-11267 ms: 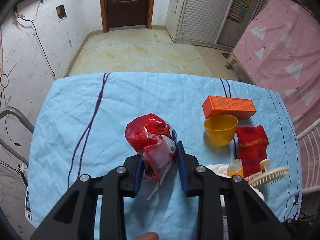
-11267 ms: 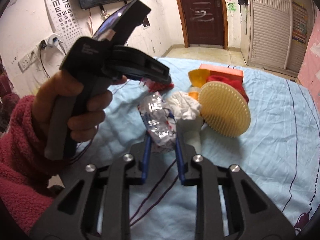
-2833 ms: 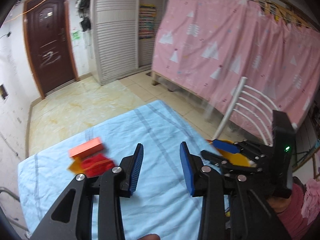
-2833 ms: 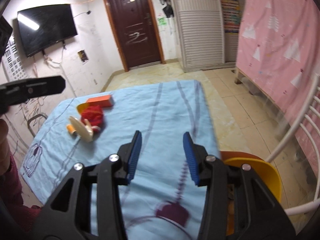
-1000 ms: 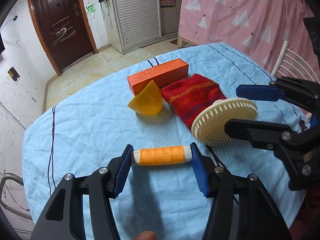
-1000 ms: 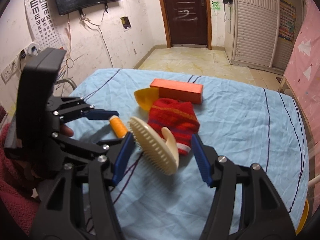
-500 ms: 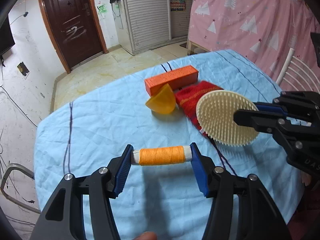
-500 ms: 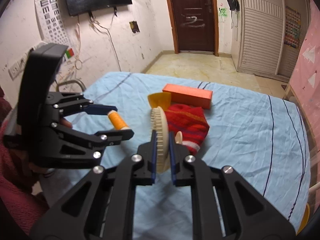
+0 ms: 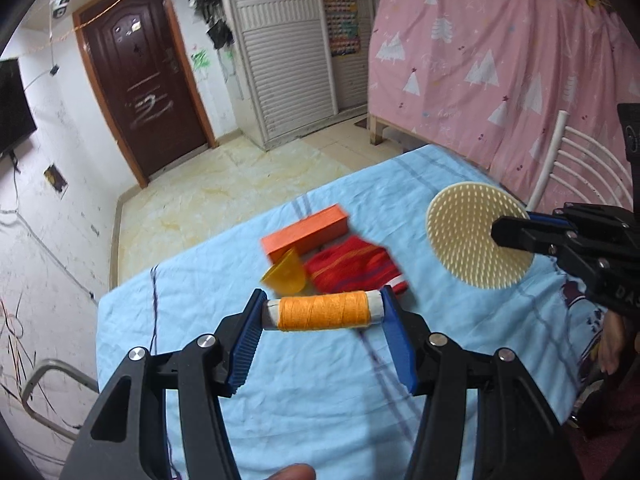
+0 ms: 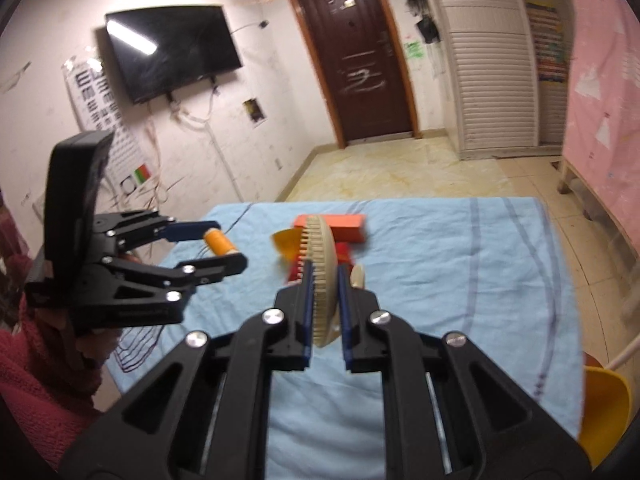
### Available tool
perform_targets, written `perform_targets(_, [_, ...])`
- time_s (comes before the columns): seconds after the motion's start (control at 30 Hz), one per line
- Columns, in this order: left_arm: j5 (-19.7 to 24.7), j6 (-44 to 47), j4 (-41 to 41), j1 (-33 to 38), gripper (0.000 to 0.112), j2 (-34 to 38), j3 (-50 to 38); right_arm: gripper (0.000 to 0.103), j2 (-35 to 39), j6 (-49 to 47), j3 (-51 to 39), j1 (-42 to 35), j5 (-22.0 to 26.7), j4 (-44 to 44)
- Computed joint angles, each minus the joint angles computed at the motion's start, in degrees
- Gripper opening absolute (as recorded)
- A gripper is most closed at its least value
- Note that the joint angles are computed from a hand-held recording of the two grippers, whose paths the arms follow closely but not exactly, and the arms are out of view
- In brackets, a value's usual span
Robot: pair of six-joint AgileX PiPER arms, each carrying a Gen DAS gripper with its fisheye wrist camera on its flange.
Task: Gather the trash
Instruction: 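Carry spool and brush to the yellow bin and release both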
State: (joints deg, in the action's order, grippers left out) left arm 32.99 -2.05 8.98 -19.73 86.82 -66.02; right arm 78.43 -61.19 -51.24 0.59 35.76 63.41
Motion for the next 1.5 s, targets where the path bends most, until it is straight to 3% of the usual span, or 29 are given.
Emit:
perform_targets(0.47, [4.6,-10.8,8.7,-17.4,0.049,7.0,-11.3,0.011,-7.1,-9.7,6.9,-27.5,10.6,3.3])
perform_targets(0.93, [11.0,-11.4,10.2,-31.6,0.049,20.1,-28.6,0.011,-3.6,-18.7,6.2,-53.1,20.6,3.5])
perform_targets(1.23, [18.8,-7.5,6.6,-36.4,0.049,32.3,-46.1,0.011,1.5,-20.1,4.7,-59.6,22.0,2.4])
perform_targets(1.5, [31.6,-3.9,2.6,-37.6,0.052,46.0,-69.0,0.012,4.1,-22.0,3.5,-64.4,24.8,3.3])
